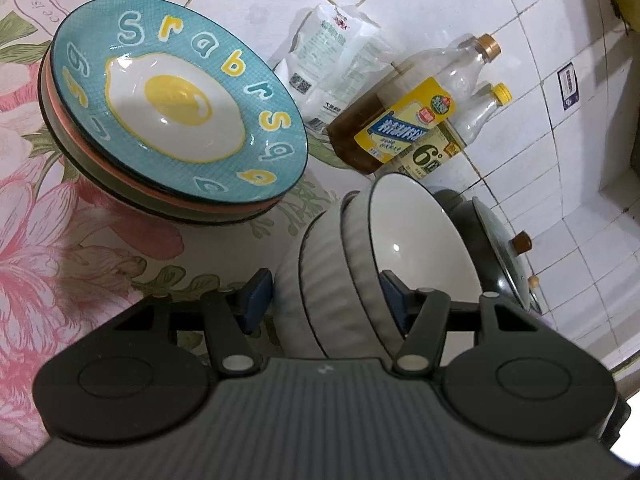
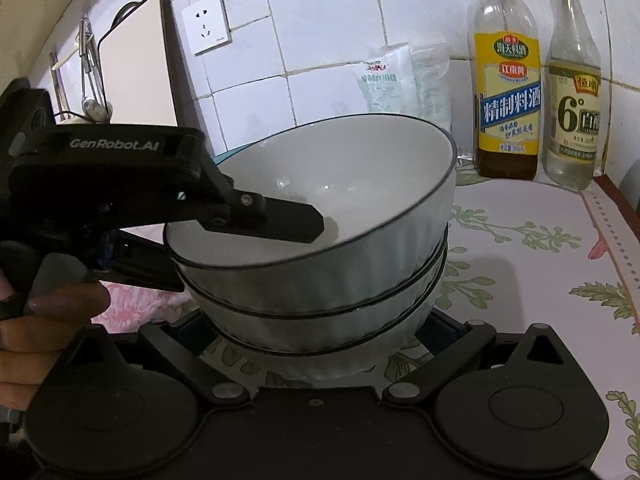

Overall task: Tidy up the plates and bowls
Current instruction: 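Grip the nested white bowl stack with both grippers and lift it, then carry the bowl stack over the blue egg plate stack and lower it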

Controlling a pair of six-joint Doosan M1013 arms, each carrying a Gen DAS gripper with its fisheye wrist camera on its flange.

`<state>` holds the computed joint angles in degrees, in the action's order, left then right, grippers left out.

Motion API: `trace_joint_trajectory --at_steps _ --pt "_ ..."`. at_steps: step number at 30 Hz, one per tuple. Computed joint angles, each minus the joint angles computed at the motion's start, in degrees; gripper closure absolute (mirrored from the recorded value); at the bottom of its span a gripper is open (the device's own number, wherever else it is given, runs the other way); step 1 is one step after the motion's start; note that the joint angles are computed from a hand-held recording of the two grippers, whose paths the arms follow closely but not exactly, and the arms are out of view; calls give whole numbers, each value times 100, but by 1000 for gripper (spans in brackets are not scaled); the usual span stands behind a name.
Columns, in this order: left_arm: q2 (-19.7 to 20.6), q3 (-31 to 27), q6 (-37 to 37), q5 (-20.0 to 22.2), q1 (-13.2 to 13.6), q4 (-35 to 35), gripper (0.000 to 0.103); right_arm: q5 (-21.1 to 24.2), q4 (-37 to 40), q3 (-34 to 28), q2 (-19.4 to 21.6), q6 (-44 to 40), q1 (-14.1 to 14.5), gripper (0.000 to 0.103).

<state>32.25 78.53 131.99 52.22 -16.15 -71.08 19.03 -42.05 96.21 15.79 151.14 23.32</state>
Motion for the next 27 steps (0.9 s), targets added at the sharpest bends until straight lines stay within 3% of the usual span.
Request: trace_joint_trajectory --at_steps 13,24,27 --pt "-229 166 -104 367 124 217 46 -10 627 125 -240 -606 107 0" --pt "-547 284 149 227 320 194 46 -78 661 -125 -234 -767 258 0" --pt "-572 203 43 174 370 266 46 -123 1098 -307 -162 -1327 232 0"
